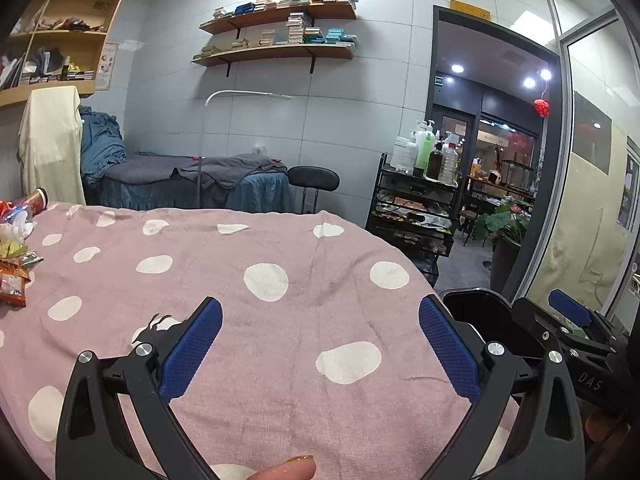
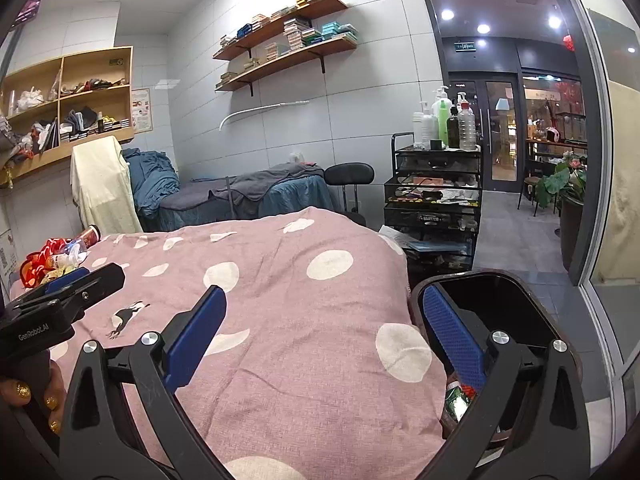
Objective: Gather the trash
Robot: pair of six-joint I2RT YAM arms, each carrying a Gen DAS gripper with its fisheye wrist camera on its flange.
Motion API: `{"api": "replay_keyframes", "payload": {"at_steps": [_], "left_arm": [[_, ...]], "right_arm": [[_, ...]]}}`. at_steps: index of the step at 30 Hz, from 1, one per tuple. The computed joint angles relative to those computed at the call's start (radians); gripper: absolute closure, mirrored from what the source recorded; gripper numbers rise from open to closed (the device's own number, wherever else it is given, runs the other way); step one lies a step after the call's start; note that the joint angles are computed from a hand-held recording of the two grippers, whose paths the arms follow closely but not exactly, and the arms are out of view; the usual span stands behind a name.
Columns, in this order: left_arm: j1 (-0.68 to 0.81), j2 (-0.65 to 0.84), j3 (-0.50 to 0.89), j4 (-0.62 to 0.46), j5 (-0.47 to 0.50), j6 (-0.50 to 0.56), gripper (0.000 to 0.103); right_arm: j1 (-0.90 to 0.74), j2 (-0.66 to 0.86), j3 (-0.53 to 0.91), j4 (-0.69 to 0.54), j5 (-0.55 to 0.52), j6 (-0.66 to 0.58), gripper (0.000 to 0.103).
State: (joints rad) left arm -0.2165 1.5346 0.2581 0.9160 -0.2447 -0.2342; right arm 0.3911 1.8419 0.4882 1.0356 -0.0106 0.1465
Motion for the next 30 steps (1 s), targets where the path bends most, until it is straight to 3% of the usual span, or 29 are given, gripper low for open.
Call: {"api": "replay_keyframes", "payload": {"at_steps": [30], "left_arm": [[-0.018, -0.004, 0.003, -0.007, -0.022, 0.004, 0.005]], "right_arm": [[-0.009, -0.007, -0.004, 0.0, -0.014, 0.01, 0.005]]}}
